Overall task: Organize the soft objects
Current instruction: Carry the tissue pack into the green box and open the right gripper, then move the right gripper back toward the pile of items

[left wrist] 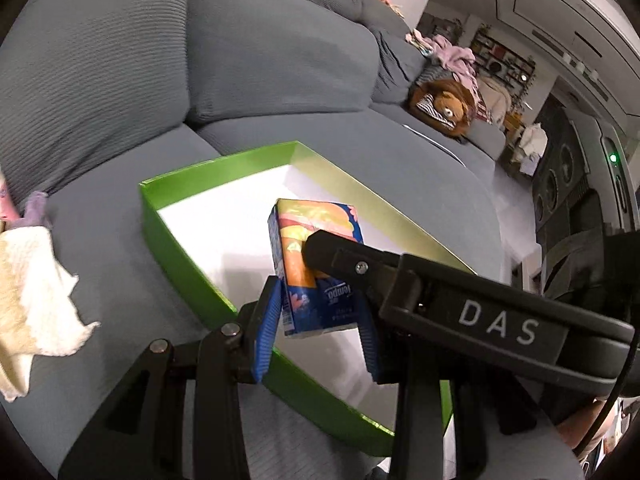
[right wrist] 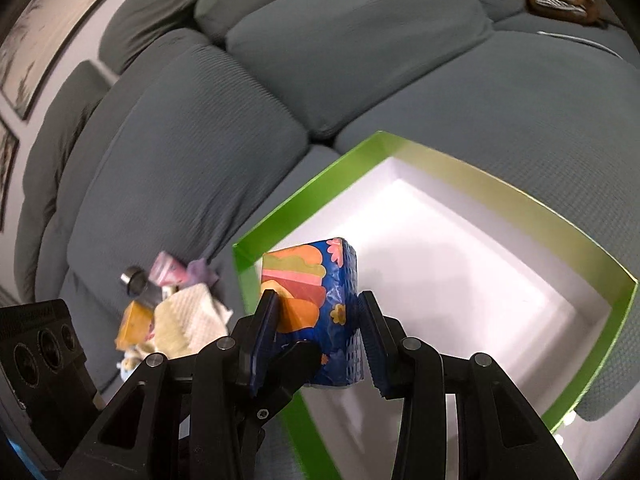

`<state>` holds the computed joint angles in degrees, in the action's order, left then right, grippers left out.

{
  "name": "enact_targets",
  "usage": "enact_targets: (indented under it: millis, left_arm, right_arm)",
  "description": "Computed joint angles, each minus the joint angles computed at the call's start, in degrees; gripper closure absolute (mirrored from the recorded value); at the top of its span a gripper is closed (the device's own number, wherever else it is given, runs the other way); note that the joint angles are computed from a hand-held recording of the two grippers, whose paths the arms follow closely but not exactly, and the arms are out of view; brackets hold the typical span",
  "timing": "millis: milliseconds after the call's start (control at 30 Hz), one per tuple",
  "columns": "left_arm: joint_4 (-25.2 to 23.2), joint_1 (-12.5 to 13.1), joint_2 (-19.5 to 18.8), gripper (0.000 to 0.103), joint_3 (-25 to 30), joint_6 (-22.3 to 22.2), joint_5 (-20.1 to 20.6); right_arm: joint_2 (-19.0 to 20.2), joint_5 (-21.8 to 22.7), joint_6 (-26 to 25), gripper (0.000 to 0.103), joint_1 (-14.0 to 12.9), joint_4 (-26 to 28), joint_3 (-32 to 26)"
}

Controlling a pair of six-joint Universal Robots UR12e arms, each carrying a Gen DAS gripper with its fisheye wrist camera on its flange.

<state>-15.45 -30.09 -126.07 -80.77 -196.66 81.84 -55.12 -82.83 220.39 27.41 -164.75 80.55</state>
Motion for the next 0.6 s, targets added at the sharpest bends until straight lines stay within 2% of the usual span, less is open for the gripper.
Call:
enact_targets:
  millis: [267,333,500,567,600]
  left_arm:
    - [-2.2,0.3,-0.5,0.070,0.7,-0.3,-2.8]
    - [-3.0,0.4,-0.4,0.070,0.7,-0.6,-3.8]
    - [-2.4,0.3,0.1,0.066,0.1,-1.3,-3.0]
    - [-0.6,0.4,0.8,0.058,-1.2,-2.4,-2.3]
    - [0.2,0.3,1.2,0.051,-1.9,-2.6,-1.7]
  right_arm:
    - [-0.2,-0.3,0.9,0.060,-0.7,2.0,0.5]
    - [-0.4,-1.5,1.1,0.060,-0.6,2.8,0.6]
    - [-0.7,-5.1,0.0,0.060,0.0,3.9,0.3]
    - [-0.8,-6.4,-0.4,0.050,0.3,4.0,0.1]
    - [-0.9,-7.5,-0.8,0.042,0.6,3.3,0.2]
